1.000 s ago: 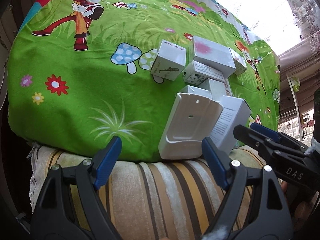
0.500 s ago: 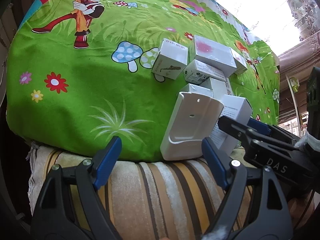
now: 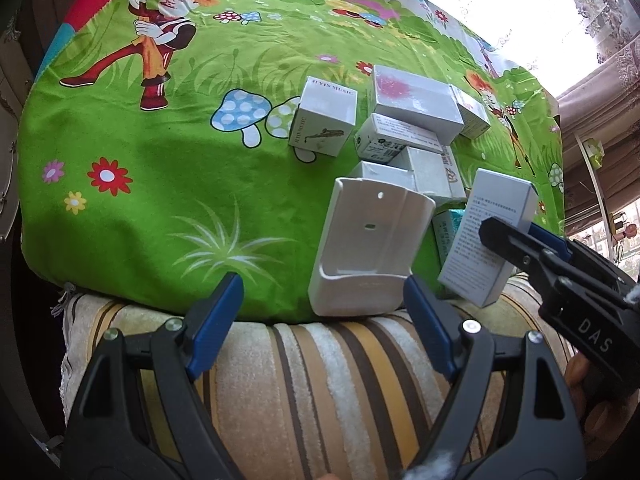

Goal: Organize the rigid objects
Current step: 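Grasp the tall grey box with the right tool while the left tool grasps the white plastic holder, then carry the grey box and white holder into the purple box and release both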

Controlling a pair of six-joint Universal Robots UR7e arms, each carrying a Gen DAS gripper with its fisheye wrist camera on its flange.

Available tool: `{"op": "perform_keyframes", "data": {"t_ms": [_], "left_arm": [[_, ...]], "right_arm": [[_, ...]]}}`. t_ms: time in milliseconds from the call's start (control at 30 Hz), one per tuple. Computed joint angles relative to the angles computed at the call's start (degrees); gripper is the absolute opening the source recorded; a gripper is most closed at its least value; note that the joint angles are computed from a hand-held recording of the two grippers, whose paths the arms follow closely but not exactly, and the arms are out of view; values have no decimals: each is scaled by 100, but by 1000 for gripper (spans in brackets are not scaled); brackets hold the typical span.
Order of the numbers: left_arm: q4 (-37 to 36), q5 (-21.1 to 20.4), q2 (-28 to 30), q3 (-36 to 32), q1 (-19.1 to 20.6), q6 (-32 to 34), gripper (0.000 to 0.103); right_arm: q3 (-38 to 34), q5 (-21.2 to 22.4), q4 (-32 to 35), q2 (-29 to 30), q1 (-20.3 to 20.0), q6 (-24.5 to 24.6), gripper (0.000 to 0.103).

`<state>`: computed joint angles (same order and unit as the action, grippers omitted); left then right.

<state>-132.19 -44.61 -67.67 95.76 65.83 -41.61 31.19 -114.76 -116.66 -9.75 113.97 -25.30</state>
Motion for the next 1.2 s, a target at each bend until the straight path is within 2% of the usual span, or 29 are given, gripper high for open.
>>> {"op": "perform_keyframes", "data": {"t_ms": [167,367,567,633,667,700,867,967,1100,1200], "left_arm": [[595,150,246,-358,-87,70,89],[1520,-68,597,-964,68,-204,90],[2285,106,1000,-1520,111,-402,89],[2521,177,1125,-1665,112,-392,79],[2706,207,1194,-1757,116,-453,67],[2774,249,1226,-1780,114,-470,68],[2677,541,1186,-1638,-28,-505,67],[2322,822,1081,-1428,-222,-431,67],[1594,983,993,-1199,-461,-5,67],[1000,894,1082,-1163,-618,487,67]], "right_arm": [[480,-92,-768,-287,-22,-185,40],[811,-692,-1821,-358,9,-715,40],[1155,-933,-2679,-479,2,-1199,40],[1222,-939,-2799,-522,-14,-1245,40],[1260,-935,-2842,-550,-24,-1249,40],[1289,-919,-2858,-581,-39,-1237,40],[1454,-836,-2897,-751,-123,-1110,40],[1610,-769,-2968,-893,-172,-1058,40],[1820,-727,-3058,-1122,-260,-960,40],[1970,-744,-3101,-1309,-348,-863,40]]}}
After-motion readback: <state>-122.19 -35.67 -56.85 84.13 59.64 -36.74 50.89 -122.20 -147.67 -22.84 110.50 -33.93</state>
